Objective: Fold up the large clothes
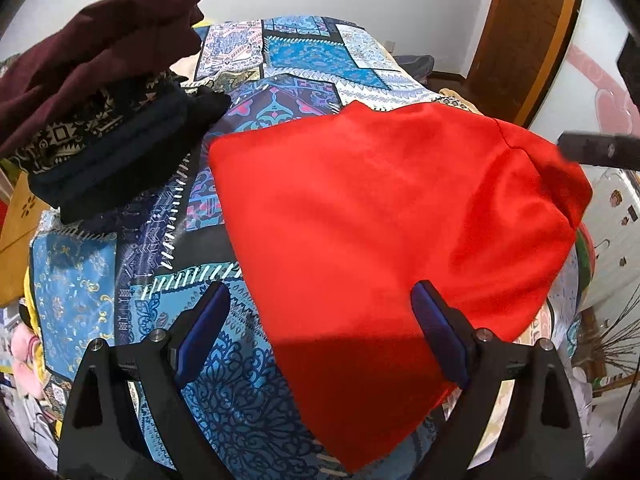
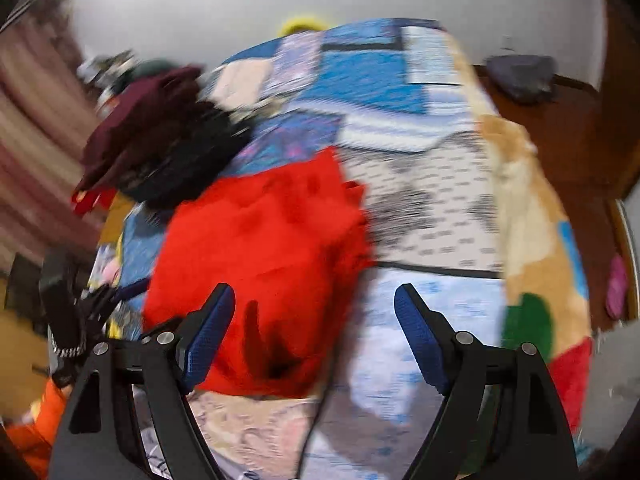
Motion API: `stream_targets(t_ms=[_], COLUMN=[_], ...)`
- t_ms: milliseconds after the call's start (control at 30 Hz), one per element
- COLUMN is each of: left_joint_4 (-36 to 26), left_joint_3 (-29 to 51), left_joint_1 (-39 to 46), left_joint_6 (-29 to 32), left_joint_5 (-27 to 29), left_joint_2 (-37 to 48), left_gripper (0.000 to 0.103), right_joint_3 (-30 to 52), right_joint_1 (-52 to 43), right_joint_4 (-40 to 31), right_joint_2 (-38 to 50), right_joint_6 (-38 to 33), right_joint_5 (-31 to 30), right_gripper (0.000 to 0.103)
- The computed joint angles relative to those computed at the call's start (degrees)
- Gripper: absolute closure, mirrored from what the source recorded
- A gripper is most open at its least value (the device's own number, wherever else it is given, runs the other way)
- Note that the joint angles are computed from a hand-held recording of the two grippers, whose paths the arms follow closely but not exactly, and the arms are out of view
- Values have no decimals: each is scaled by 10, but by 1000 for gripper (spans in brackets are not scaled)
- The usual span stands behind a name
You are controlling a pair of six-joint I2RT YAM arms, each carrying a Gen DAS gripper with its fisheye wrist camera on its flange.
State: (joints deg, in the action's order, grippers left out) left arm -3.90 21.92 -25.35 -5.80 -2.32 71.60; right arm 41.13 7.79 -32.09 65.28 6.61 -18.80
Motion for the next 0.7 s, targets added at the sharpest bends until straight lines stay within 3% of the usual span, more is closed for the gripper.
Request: stream_targets(t_ms=[100,233,433,600,700], left_joint_4=[-19,-54,-79,-61,-47], left_joint_3=[-3,-6,-13,-21,-32], left_joint_1=[-2,28,69,95,78], left_joint_6=[9,36,69,78,84], left_joint_5=[-3,29,40,62,38], left_joint_2=[-24,-67,-110,-86,-90], left_gripper=[11,11,9,5,4], right_joint_3=[-19,-52,-86,-80,-70], right_joint_1=[60,50,-43,-54,-70], right_joint_4=[33,43,13,-8,-28], right_joint_2=[32,77,0,-17,-24], right_joint_6=[-7,-34,-98,-136,-149], right_joint_5=[49,80,69,128,115], right_gripper=[24,24,23,23,23])
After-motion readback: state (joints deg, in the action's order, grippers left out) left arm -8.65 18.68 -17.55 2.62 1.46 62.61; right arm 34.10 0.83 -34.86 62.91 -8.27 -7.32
